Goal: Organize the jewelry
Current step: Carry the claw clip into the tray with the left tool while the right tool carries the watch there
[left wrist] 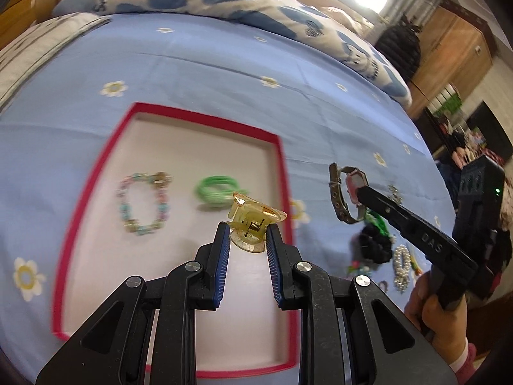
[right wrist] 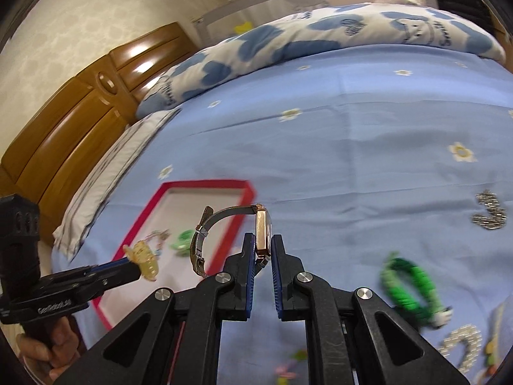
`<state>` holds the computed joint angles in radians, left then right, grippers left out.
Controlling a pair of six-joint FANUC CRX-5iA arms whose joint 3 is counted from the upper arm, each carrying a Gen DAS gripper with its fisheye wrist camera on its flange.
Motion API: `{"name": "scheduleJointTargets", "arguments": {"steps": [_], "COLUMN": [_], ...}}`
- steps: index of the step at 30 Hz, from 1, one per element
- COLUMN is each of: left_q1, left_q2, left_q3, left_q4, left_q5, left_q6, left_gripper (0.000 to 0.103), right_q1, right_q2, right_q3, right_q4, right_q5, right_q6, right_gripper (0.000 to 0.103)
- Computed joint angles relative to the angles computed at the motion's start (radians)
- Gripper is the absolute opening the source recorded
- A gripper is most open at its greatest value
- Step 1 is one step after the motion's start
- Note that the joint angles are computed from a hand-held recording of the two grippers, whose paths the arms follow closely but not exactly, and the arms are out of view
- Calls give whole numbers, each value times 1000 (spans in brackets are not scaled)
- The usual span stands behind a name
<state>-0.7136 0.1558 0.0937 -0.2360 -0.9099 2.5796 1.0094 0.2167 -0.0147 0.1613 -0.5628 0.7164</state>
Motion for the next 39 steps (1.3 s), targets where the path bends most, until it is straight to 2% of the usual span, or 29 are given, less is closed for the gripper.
{"name": "scheduleJointTargets", "arguments": {"steps": [6, 14, 35, 39], "left_q1": [19, 45, 120, 111], "left_q2": [-64, -103, -68, -58], "left_q3": [-73, -127, -179, -161], "left_q4": [-23, -30, 45, 26], "left_q5": [-11, -9, 28, 2], "left_q6": [52, 69, -6, -4], "left_gripper": [21, 21, 21, 21], "right_q1": [33, 59, 64, 63], "right_q2": [52, 115, 297, 309], "right_q3": [83, 177, 415, 430], "right_q4": [-61, -117, -178, -187], "right_q5": [-28, -78, -287, -302], "right_q6": [70, 144, 270, 282], "right_gripper": [9, 9, 10, 10]}}
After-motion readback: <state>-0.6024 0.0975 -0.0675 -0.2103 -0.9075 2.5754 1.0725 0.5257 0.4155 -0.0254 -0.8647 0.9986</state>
